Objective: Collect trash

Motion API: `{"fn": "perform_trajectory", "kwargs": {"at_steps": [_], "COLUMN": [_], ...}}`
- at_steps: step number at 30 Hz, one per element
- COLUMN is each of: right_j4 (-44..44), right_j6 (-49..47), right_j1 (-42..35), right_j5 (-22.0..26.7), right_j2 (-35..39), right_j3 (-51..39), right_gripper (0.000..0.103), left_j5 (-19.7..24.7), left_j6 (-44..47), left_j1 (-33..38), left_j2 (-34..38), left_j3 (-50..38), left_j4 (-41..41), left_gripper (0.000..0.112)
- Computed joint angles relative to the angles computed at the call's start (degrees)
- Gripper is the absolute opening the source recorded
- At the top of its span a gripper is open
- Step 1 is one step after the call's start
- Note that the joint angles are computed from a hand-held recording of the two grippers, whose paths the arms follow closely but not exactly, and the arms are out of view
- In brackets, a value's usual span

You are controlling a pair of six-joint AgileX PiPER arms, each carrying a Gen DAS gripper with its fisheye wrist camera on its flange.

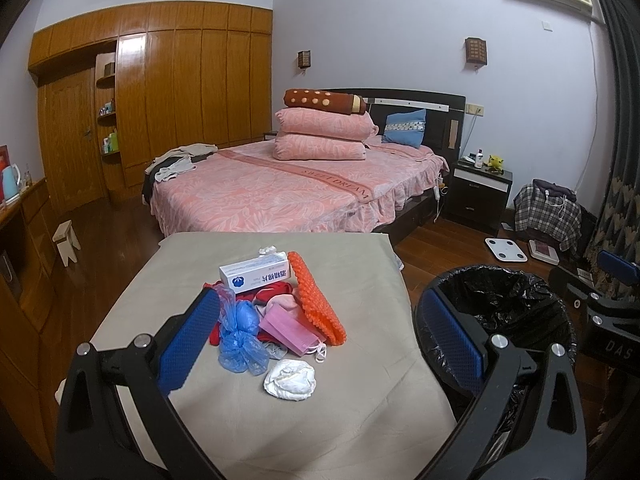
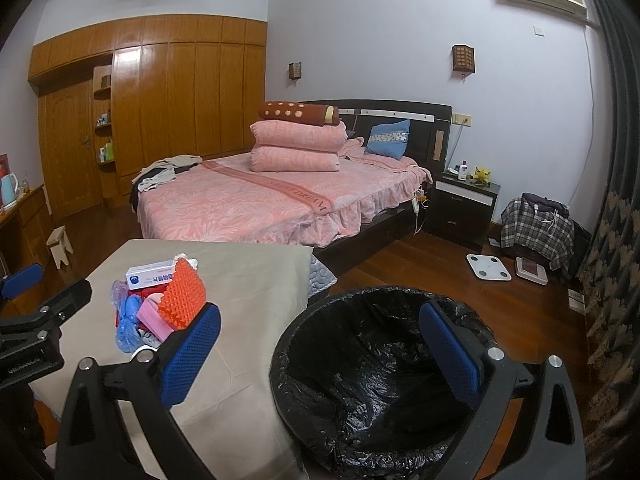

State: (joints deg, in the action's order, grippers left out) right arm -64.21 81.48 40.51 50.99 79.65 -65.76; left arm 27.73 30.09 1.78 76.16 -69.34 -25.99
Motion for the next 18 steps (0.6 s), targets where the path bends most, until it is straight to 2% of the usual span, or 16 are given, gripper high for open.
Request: {"fn": "perform_trajectory", "kwargs": {"at_steps": [9, 12, 18], "right_j4": [0.38, -1.94, -2.77], "right_j6": [-0.19, 3.71, 4.70], "right_j1": [-0.28, 1.37, 0.96], "right_j5": [-0.39, -0.83, -2.77], "right_j2": [-0.04, 4.66, 6.89], "right_j3": [-0.09, -1.93, -3.31], "right_gripper": [0.097, 0.097, 0.097], "left_j5": [0.14, -0.72, -2.10], "left_j6": [0.58, 5.03, 6.09], "left_j1": [0.45, 2.06, 2.76], "left_j2": [0.11, 0.86, 1.31], "left_j3": [0.15, 1.14, 2.13], "left_j4": [-0.63, -4.81, -5.56], "left_gripper": [0.098, 0.098, 0.098]}}
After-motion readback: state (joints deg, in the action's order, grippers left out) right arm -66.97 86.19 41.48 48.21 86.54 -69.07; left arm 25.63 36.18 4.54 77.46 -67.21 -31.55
